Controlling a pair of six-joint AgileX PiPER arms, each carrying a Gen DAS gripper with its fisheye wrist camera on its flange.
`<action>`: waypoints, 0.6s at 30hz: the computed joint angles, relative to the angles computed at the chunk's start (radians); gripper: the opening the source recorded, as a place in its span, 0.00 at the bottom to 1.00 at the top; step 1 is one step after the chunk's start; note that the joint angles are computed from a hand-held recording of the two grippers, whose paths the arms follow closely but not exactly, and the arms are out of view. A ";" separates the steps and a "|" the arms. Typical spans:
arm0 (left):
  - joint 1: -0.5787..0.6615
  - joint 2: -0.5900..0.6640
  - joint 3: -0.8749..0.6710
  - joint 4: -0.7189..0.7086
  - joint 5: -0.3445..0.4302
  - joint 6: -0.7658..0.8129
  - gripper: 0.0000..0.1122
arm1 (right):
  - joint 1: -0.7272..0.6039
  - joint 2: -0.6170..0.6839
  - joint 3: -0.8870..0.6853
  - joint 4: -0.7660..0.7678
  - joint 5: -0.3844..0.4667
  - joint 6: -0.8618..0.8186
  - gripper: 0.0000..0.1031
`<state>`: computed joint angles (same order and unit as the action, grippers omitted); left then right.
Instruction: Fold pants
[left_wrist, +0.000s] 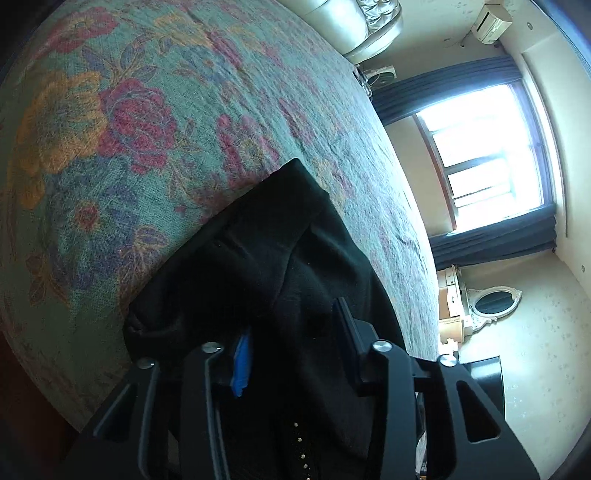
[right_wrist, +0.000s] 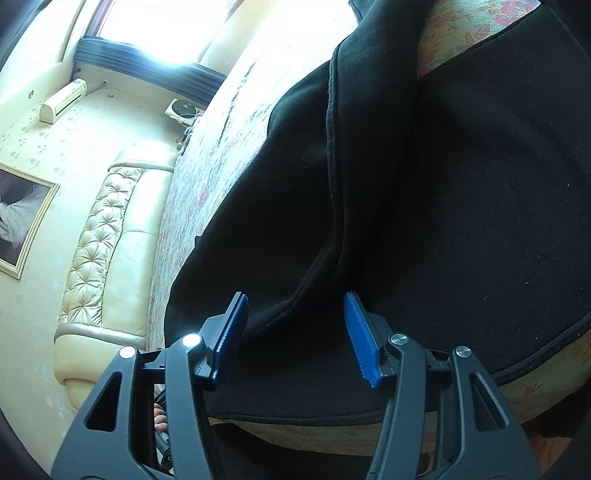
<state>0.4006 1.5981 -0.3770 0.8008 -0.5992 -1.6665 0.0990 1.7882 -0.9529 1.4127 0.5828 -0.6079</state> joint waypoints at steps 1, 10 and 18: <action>0.008 0.014 0.000 0.007 -0.004 -0.002 0.17 | 0.003 0.006 -0.010 -0.012 -0.004 0.014 0.52; 0.107 0.007 0.051 0.067 -0.127 0.005 0.07 | 0.029 0.038 -0.056 -0.121 -0.061 0.122 0.14; 0.163 -0.159 0.079 0.229 -0.112 -0.127 0.07 | -0.013 -0.087 0.061 0.052 -0.013 -0.075 0.12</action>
<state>0.5633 1.4395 -0.2979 1.0299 -0.7115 -1.7937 0.0856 1.7016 -0.8924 1.4649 0.5697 -0.6824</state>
